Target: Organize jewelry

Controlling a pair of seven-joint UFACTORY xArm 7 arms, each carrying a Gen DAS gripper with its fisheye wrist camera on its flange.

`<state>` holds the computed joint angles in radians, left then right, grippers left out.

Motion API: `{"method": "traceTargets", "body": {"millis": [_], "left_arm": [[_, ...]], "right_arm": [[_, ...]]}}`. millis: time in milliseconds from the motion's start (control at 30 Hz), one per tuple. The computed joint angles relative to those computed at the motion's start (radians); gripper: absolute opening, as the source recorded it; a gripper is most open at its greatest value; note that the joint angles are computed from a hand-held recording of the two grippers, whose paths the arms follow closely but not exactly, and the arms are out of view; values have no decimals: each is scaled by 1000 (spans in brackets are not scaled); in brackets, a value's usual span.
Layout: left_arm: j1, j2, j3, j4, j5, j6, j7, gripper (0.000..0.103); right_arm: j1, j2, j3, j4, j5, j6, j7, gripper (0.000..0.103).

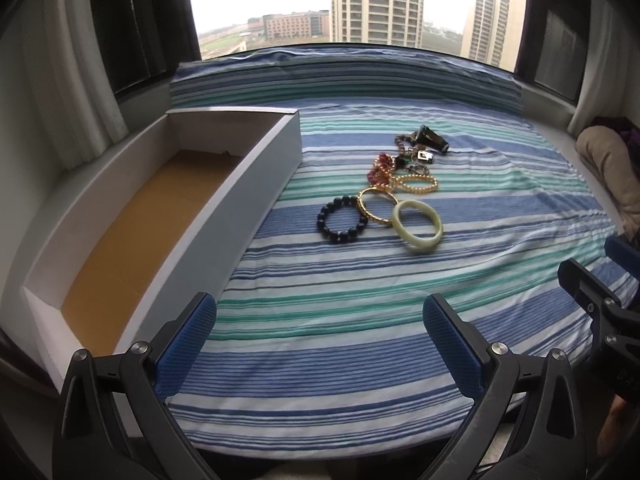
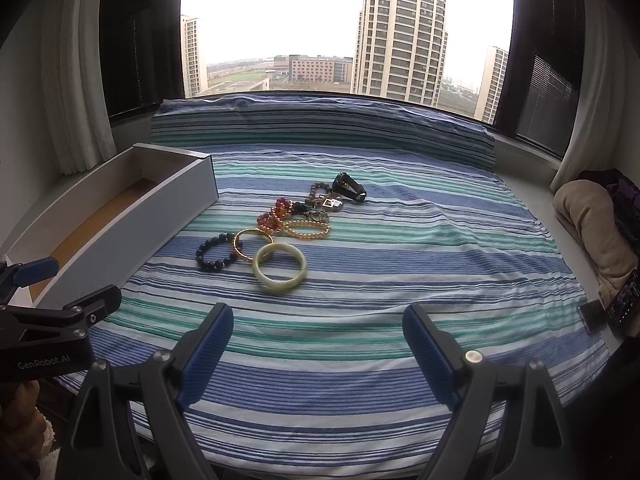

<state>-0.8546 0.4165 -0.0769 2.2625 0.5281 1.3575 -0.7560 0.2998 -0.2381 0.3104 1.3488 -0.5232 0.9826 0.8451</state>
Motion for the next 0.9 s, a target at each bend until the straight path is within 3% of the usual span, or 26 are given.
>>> {"method": "traceTargets", "body": {"millis": [900], "left_arm": [[-11, 13, 6, 19, -3, 23, 10, 103]], "right_arm": [[0, -3, 0, -2, 2, -2, 2, 89]]}}
